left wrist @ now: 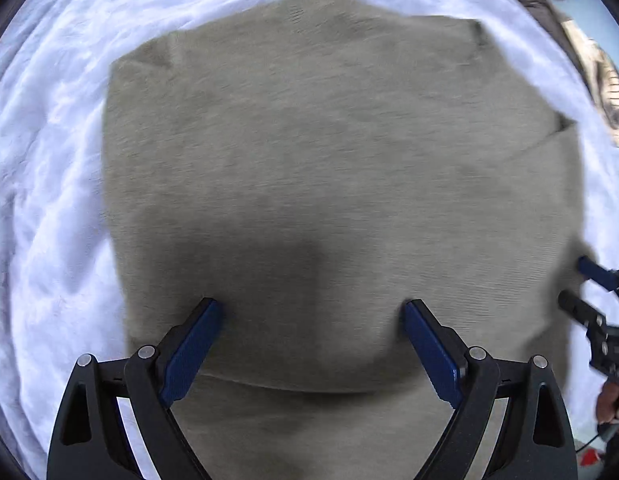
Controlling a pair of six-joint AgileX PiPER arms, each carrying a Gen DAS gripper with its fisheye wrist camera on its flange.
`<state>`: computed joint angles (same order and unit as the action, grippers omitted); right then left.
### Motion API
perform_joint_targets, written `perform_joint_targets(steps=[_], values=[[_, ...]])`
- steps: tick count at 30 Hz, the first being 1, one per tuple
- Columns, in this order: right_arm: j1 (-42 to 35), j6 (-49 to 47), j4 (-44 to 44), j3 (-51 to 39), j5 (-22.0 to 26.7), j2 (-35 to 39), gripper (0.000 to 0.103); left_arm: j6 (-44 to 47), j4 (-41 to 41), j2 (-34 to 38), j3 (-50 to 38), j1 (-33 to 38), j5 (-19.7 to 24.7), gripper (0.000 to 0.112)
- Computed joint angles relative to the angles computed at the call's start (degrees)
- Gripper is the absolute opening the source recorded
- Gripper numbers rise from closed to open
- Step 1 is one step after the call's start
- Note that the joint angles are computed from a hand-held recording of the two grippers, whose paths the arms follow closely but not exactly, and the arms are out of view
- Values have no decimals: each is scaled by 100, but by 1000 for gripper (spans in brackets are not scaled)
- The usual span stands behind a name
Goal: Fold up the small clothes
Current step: 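Position both tools at the ribbed hem edge of the sweater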
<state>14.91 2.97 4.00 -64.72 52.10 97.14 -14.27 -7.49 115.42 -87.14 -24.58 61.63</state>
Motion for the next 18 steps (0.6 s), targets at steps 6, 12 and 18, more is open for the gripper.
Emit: perform_joint_targets(steps=[6, 12, 18], values=[[-257, 1461, -643, 111, 56, -81, 77, 75, 180, -461, 588, 199, -63, 93], [619, 902, 187, 830, 47, -1049, 77, 22, -186, -1625, 1863, -241, -333, 93], [2739, 2378, -952, 1473, -89, -731, 77, -894, 445, -2141, 3338, -1516, -630, 94]])
